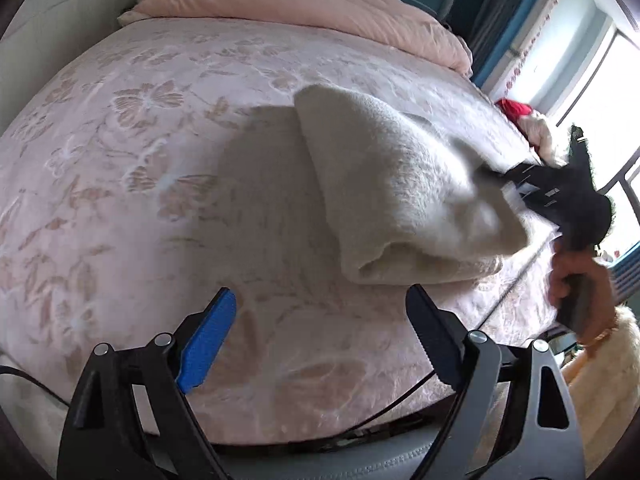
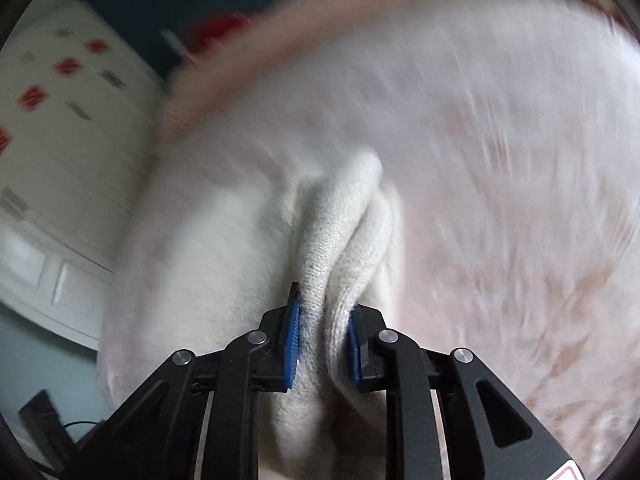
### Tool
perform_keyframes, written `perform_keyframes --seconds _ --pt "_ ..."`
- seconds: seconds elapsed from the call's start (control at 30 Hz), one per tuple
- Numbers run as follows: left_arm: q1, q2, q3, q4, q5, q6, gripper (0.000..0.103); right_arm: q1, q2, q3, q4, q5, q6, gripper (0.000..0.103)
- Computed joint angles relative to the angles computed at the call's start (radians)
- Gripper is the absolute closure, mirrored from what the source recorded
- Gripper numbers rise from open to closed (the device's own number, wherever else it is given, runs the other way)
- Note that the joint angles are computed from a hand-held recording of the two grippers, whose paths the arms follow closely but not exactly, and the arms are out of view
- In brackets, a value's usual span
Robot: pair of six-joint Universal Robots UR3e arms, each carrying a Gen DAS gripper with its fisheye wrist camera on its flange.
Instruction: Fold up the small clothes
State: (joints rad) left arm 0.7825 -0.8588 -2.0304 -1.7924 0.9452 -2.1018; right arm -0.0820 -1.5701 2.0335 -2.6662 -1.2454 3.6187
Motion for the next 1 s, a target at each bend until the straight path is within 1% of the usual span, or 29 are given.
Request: perform_keyframes --seconds 0.07,0.1,0.13,0.17,0.2,0.23,0.3,0.33,0.37,0.4,0.43,0.47,0.5,0.57,0.63,0.67,0.7,0.73,0.77,0.8,0.83,0.87,0.9,0.93,0.97,1.0 --pt "-0.066 -0.003 -0.038 0.103 -0.001 -0.071 0.019 -0.042 -0.034 0.104 -0.108 0.073 0.007 0.082" --pt "-0.114 -0.013 -0.062 0.177 -0.003 -0.117 0.019 -0.056 -0.067 0.128 -0.121 0.093 0.009 0.081" --pt "-0.153 -0.022 -0.081 0.241 0.003 -0.157 0.019 -0.059 -0.076 0.128 -0.122 0.101 0.014 0.081" --pt "-0.205 -0.043 -0.103 0.327 0.012 -0.206 0.019 -0.061 -0.089 0.117 -0.100 0.109 0.010 0.081" --pt "-0.232 -0.059 -0.117 0.380 0.014 -0.230 0.019 -0.062 -0.101 0.103 -0.068 0.110 -0.004 0.081" --pt "-0.274 -0.075 -0.151 0.490 0.025 -0.282 0.021 -0.054 -0.096 0.079 -0.050 0.102 -0.006 0.081" --pt "-0.324 -0.118 -0.181 0.616 0.035 -0.309 0.048 -0.056 -0.096 0.061 -0.038 0.119 -0.002 0.081" --pt "-0.346 -0.154 -0.179 0.662 0.046 -0.320 0.072 -0.031 -0.057 0.017 -0.048 0.118 0.018 0.081" --pt "-0.336 -0.173 -0.163 0.644 0.028 -0.329 0.079 -0.023 -0.061 0.003 -0.052 0.130 0.034 0.082" --pt "-0.306 -0.157 -0.164 0.629 0.006 -0.342 0.081 -0.009 -0.030 -0.050 -0.054 0.137 0.038 0.082" --pt "-0.247 -0.111 -0.172 0.588 -0.034 -0.334 0.083 0.012 -0.035 -0.071 -0.065 0.141 0.041 0.082" --pt "-0.209 -0.074 -0.181 0.564 -0.051 -0.322 0.084 0.031 -0.031 -0.092 -0.074 0.140 0.047 0.083" --pt "-0.146 -0.024 -0.189 0.509 -0.063 -0.289 0.084 0.058 -0.041 -0.103 -0.087 0.129 0.054 0.083" --pt "-0.097 -0.019 -0.191 0.440 -0.049 -0.244 0.084 0.086 -0.034 -0.095 -0.116 0.099 0.060 0.083" --pt "-0.106 -0.056 -0.225 0.463 0.013 -0.227 0.084 0.090 0.016 -0.060 -0.086 0.037 0.048 0.084" --pt "-0.106 -0.066 -0.230 0.451 0.024 -0.218 0.084 0.094 0.053 -0.047 -0.066 0.004 0.054 0.083" --pt "-0.098 -0.063 -0.231 0.426 0.020 -0.207 0.082 0.079 0.080 0.008 -0.109 0.012 0.064 0.083" --pt "-0.091 -0.054 -0.227 0.401 0.016 -0.197 0.081 0.047 0.065 0.094 -0.221 0.061 0.097 0.082" --pt "-0.078 -0.039 -0.214 0.363 0.009 -0.180 0.081 0.023 0.028 0.139 -0.260 0.098 0.123 0.078" --pt "-0.062 -0.027 -0.189 0.308 0.000 -0.155 0.078 0.019 0.005 0.141 -0.250 0.097 0.131 0.071" --pt "-0.047 -0.023 -0.161 0.262 -0.006 -0.134 0.072 0.039 -0.036 0.111 -0.174 0.049 0.130 0.069" --pt "0.000 -0.005 -0.103 0.142 -0.030 -0.071 0.067 0.066 -0.077 0.079 -0.097 -0.013 0.118 0.069" --pt "0.042 -0.002 -0.056 0.055 -0.054 -0.016 0.065 0.086 -0.105 0.061 -0.052 -0.056 0.113 0.069" --pt "0.101 0.018 0.015 -0.080 -0.088 0.065 0.061 0.124 -0.154 0.040 -0.003 -0.125 0.112 0.069" --pt "0.128 0.031 0.051 -0.147 -0.107 0.105 0.058 0.149 -0.178 0.025 0.016 -0.159 0.114 0.069" --pt "0.164 0.037 0.122 -0.251 -0.143 0.163 0.058 0.191 -0.201 -0.003 0.040 -0.201 0.114 0.069"
